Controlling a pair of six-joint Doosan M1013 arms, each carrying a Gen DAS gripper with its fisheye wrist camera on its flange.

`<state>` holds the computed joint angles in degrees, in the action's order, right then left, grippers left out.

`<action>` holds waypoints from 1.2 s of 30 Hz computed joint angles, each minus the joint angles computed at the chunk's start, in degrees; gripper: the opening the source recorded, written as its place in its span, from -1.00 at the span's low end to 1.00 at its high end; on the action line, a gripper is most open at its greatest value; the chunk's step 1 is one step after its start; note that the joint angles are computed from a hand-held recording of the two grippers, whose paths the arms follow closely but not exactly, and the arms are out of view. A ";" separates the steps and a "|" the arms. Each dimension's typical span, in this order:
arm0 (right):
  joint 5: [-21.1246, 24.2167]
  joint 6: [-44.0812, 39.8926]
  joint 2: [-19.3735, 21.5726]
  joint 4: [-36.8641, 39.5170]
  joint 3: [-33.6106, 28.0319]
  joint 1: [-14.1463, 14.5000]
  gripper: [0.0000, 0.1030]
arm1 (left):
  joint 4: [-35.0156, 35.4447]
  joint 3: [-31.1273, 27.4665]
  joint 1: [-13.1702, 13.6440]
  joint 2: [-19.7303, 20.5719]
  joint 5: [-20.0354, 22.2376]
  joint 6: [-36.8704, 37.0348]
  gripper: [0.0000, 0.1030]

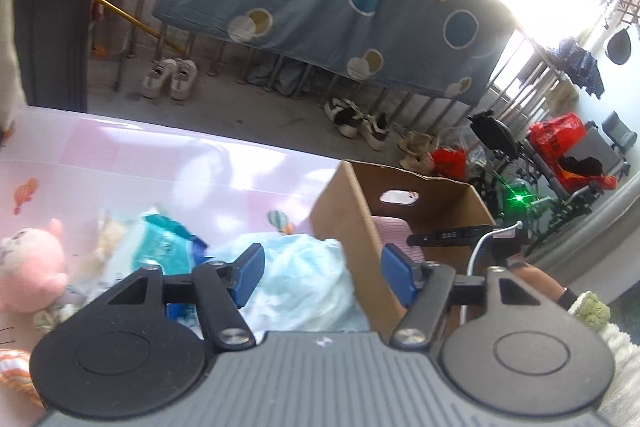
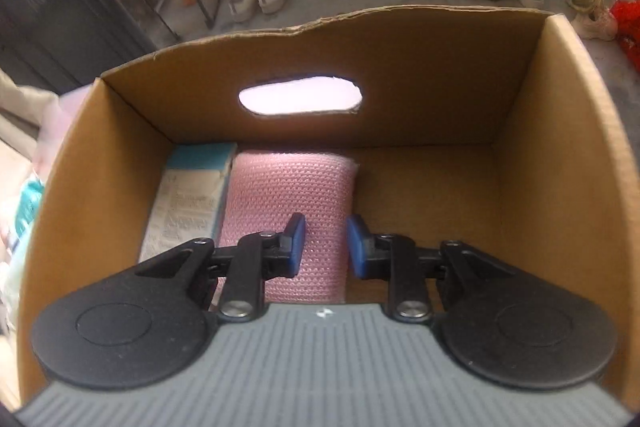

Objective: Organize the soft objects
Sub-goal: 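Carry the pink pouch into the cardboard box beside the medicine box, then open the right gripper and move it back over the table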

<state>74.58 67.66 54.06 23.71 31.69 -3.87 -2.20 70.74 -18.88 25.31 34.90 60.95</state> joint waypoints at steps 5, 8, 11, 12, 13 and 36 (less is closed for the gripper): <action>-2.27 2.88 -1.97 -0.82 2.61 0.37 -0.15 | 13.96 4.79 -0.66 -3.84 -0.93 -9.99 0.37; -5.45 4.04 -4.70 0.58 6.49 -0.03 0.05 | 21.80 7.77 -0.99 -6.23 -1.34 -16.50 0.41; -8.24 4.37 -8.06 4.53 11.10 -0.99 0.10 | 27.52 10.39 -1.13 -8.25 -1.35 -21.80 0.41; -8.92 4.54 -9.13 5.92 12.39 -1.26 0.10 | 28.72 11.08 -1.16 -8.79 -1.22 -22.98 0.41; -9.28 4.61 -10.17 7.70 13.59 -1.60 0.11 | 29.91 11.79 -1.21 -9.40 -0.89 -24.30 0.41; 4.02 -2.66 -16.00 18.52 15.93 10.52 0.18 | 52.98 29.56 -2.26 -22.20 4.26 -51.26 0.36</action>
